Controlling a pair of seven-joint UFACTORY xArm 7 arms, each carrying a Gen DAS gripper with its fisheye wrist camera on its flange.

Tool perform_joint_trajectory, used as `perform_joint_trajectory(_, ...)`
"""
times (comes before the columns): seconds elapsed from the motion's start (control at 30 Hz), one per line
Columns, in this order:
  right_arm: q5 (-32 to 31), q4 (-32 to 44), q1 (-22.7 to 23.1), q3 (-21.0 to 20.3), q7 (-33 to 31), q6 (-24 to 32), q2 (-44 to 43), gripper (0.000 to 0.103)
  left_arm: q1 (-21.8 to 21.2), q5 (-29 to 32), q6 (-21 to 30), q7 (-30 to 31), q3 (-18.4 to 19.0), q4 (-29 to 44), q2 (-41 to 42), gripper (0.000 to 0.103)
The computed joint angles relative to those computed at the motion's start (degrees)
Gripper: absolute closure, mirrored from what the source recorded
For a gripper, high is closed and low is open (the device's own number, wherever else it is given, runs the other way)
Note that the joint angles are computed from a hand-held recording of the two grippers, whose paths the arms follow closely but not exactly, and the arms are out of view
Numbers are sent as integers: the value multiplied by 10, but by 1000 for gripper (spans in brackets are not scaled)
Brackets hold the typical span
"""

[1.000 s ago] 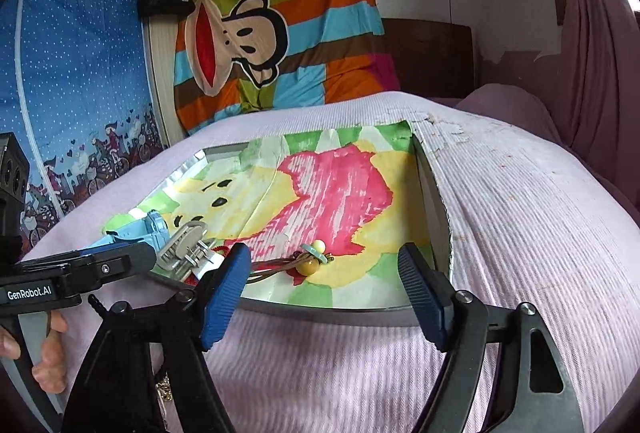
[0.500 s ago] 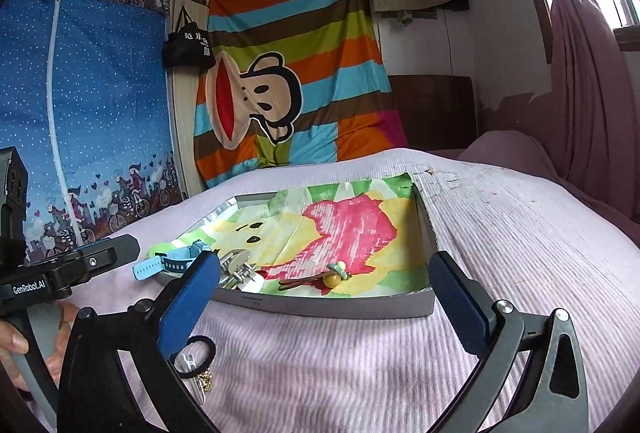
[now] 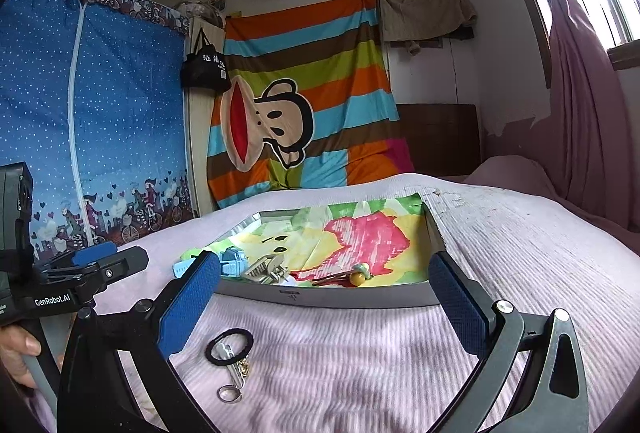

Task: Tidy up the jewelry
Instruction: 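Withdraw both open tools from the tray back toward the bed, then grasp the black beaded strap with the left tool while the right tool grasps the silver ring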

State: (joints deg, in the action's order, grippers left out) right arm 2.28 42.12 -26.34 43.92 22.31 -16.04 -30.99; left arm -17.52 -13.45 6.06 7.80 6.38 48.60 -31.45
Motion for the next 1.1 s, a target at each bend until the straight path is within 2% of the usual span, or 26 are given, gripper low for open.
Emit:
perform_joint_trajectory(0.3, 10, -30, 16, 7, 9, -13, -16, 1, 15, 10, -1, -3, 8, -50, -42, 0)
perform_joint_trajectory(0.7, -6, -38, 18, 24, 8, 8, -6, 1, 10, -8, 48, 9, 29, -69, -49, 0)
perform_joint_trajectory(1.1, -76, -3, 92, -36, -7, 75, 74, 1, 30, -45, 139, 32, 29, -17, -5, 0)
